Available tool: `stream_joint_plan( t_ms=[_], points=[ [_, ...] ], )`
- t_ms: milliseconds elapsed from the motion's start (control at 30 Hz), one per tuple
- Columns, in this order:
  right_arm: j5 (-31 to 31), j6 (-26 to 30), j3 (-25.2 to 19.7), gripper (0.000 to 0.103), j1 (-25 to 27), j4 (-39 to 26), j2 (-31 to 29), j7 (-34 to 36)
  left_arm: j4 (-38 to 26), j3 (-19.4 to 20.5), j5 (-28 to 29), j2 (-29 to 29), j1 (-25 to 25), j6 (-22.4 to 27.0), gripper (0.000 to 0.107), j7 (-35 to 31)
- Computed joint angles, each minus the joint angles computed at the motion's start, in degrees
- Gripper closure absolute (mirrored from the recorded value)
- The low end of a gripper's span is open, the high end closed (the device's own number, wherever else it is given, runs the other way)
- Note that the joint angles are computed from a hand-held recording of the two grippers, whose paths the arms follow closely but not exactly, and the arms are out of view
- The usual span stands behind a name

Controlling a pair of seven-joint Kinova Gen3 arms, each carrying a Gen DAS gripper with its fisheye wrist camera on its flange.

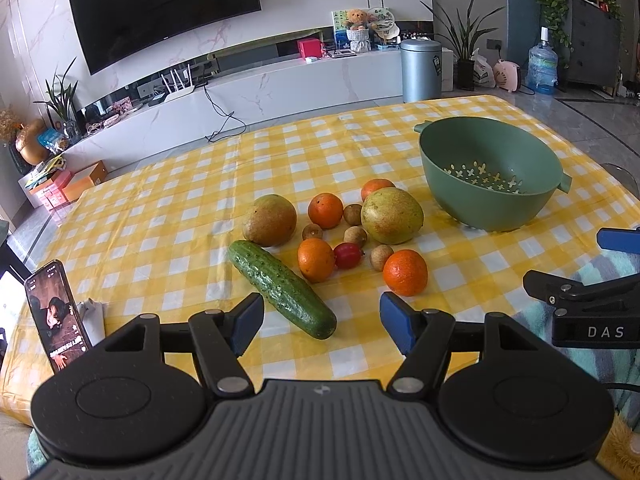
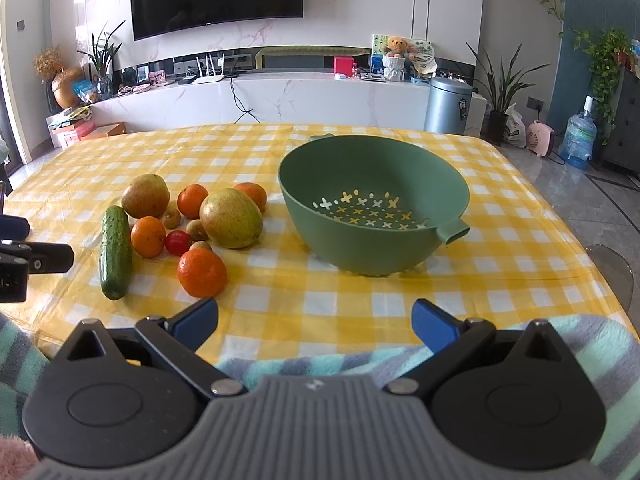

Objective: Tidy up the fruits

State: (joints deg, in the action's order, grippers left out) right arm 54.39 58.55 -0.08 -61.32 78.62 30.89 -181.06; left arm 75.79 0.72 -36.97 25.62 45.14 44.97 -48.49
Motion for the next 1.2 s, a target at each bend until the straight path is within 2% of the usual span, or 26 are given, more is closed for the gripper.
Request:
stream_joint_plan(
  t_ms=[1200],
  points=[
    [-0.35, 0.20, 0.05, 0.004, 0.00, -0.38, 0.14, 0.52, -0.09, 0.69, 1.14, 0.14, -0.36, 0.00, 0.029, -0.80]
  ],
)
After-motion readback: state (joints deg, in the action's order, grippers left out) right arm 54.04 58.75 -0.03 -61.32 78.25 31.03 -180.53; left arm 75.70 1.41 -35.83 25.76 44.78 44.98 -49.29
